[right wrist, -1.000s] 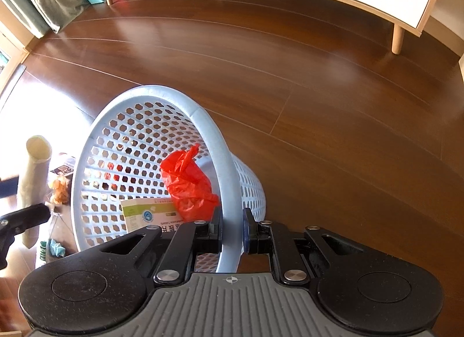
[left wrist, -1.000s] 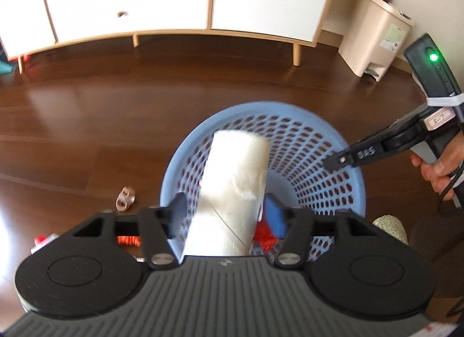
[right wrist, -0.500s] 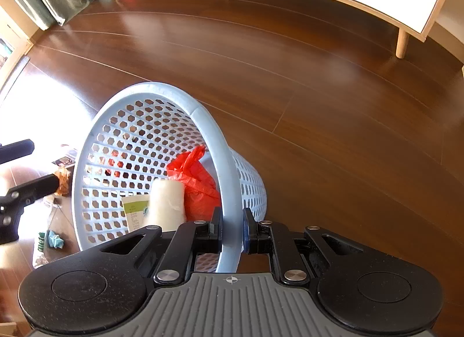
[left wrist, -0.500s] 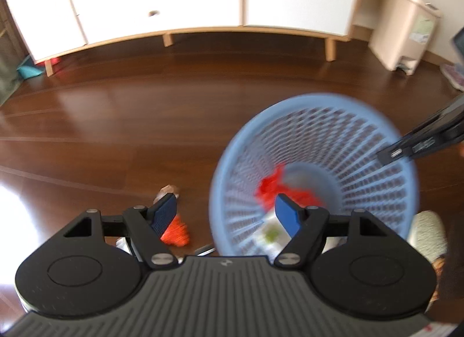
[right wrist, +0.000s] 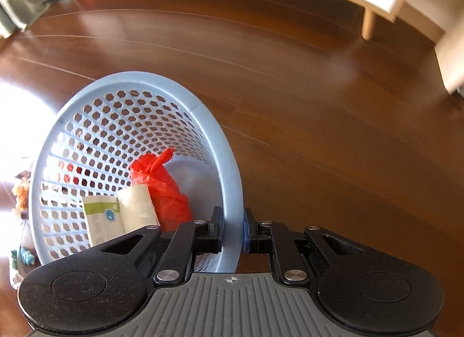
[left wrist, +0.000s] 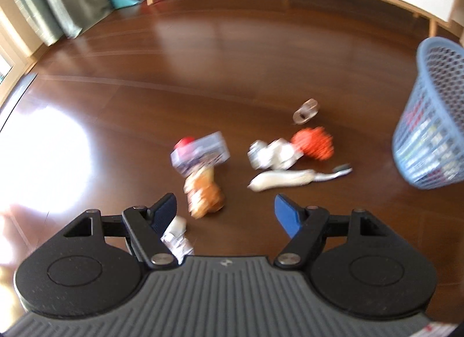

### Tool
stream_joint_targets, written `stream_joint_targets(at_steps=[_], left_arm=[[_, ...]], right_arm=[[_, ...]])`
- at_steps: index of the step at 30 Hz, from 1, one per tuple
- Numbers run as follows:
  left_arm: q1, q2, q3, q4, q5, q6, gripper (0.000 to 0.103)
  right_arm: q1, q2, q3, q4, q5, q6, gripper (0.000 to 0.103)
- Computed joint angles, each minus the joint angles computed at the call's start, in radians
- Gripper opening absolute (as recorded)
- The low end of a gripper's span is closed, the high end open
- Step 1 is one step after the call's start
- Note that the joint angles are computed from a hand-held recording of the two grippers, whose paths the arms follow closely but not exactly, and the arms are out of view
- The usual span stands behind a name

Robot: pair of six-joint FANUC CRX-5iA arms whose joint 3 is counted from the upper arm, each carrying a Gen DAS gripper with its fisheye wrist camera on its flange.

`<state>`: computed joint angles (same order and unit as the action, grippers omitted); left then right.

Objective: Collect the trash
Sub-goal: 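Grasp the green-labelled plastic water bottle with the left gripper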

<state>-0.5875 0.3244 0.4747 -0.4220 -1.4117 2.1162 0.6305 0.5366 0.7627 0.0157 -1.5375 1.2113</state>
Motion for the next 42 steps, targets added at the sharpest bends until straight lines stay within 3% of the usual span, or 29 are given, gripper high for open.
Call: stream_joint_targets(at_steps=[7, 12, 19, 23, 35, 42], left_arm=[[0.043, -0.131, -0.216, 0.024, -0.001, 0.148, 0.071], [0.022, -0.161, -0.264, 0.009, 0.025, 0.169, 0.071], [0.007, -0.177, -0.338, 0.05, 0.109, 0.257, 0.073], [-0.013, -0.176, -0.373, 0.074, 0.133, 0.282, 0.073], [-0.037, -0.179, -0.448, 0.063, 0.109, 0.431, 0.073], [-0.026, -0.139, -0.428, -0.024, -0.007, 0.358, 0.073]], right_arm=[[0.017, 0.032, 0.023, 0.048, -0.027, 0.057, 0.012], [0.037, 0.04, -0.005, 0.099, -0.038, 0.119, 0.016], [-0.025, 0.034, 0.021, -0.041, -0.067, 0.109, 0.017], [-0.06, 0.058, 0.091, -0.119, -0.137, 0.102, 0.016], [0.01, -0.006, 0.014, -0.078, -0.107, 0.067, 0.016], [0.012, 0.003, 0.025, -0.103, -0.116, 0.056, 0.016]])
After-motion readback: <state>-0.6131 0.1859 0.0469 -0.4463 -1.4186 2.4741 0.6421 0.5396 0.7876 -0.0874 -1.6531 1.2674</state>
